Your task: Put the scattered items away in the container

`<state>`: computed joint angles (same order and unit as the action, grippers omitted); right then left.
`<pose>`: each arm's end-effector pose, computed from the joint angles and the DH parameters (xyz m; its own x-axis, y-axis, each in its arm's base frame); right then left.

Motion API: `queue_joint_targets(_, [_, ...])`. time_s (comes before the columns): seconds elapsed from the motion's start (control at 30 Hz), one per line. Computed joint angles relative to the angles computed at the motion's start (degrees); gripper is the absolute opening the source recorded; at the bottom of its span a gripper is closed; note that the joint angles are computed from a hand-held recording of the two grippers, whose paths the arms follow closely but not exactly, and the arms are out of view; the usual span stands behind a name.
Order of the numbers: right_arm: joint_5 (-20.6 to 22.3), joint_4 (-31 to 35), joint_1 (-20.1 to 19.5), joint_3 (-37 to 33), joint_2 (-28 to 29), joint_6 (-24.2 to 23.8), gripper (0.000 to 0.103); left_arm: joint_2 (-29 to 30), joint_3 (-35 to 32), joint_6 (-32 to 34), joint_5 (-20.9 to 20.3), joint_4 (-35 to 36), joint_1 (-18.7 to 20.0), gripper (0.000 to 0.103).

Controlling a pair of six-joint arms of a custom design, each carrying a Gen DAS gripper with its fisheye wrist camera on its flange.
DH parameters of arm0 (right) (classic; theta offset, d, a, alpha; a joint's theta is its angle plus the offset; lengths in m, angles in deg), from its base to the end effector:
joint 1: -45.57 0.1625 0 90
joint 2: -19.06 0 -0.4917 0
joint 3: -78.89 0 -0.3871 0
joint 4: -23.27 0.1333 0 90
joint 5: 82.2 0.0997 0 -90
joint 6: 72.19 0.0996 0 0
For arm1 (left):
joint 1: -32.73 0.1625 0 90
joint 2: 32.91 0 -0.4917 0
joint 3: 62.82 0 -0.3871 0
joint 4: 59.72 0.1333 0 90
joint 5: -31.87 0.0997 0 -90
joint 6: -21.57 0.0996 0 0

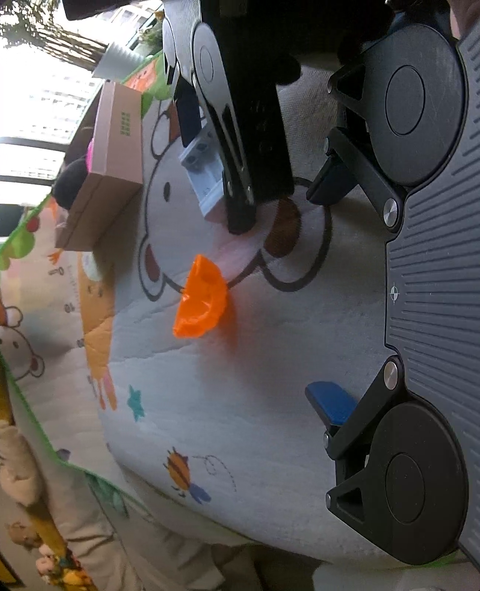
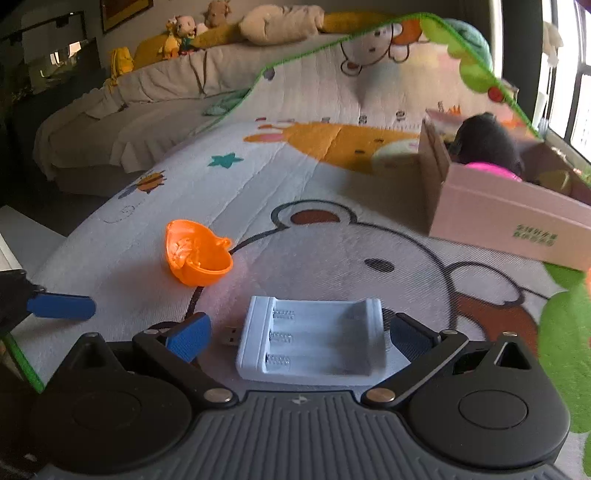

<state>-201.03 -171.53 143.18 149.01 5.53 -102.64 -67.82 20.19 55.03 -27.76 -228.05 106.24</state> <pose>0.1935 -0.8042 -0.0294 -0.7449 -0.1275 0.6549 -0.5403 0.6912 -0.4799 -0.0485 -0.8107 0.1317 -0.6152 0.4575 -0.6420 0.7006 0.6907 -0.1792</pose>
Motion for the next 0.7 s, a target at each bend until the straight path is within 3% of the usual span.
queue_joint_targets(0.2, [-0.2, -4.8, -0.2, 2.3, -0.3, -1.5, 0.103, 0.0, -2.4, -4.2, 3.7, 7.6, -1.0, 0.103])
queue_joint_targets(0.27, [0.0, -9.0, -0.1, 3.6, -0.2, -4.1, 0.103, -0.2, -2.6, -4.5, 4.0, 9.1, -1.1, 0.103])
queue_joint_targets(0.4, [0.6, -14.2, 0.0, 5.0, 0.0, -7.7, 0.103, -0.6, -0.6, -1.9, 1.6, 4.6, -0.4, 0.103])
queue_joint_targets(0.53, [1.2, -13.3, -0.3, 5.8, -0.4, -7.4, 0.103, -1.1, 2.6, 1.9, -1.8, -3.2, 0.5, 0.103])
queue_joint_targets(0.7, [1.0, -11.5, -0.4, 4.8, 0.1, -7.1, 0.103, -1.0, 3.4, 3.2, -3.0, -5.8, 0.8, 0.103])
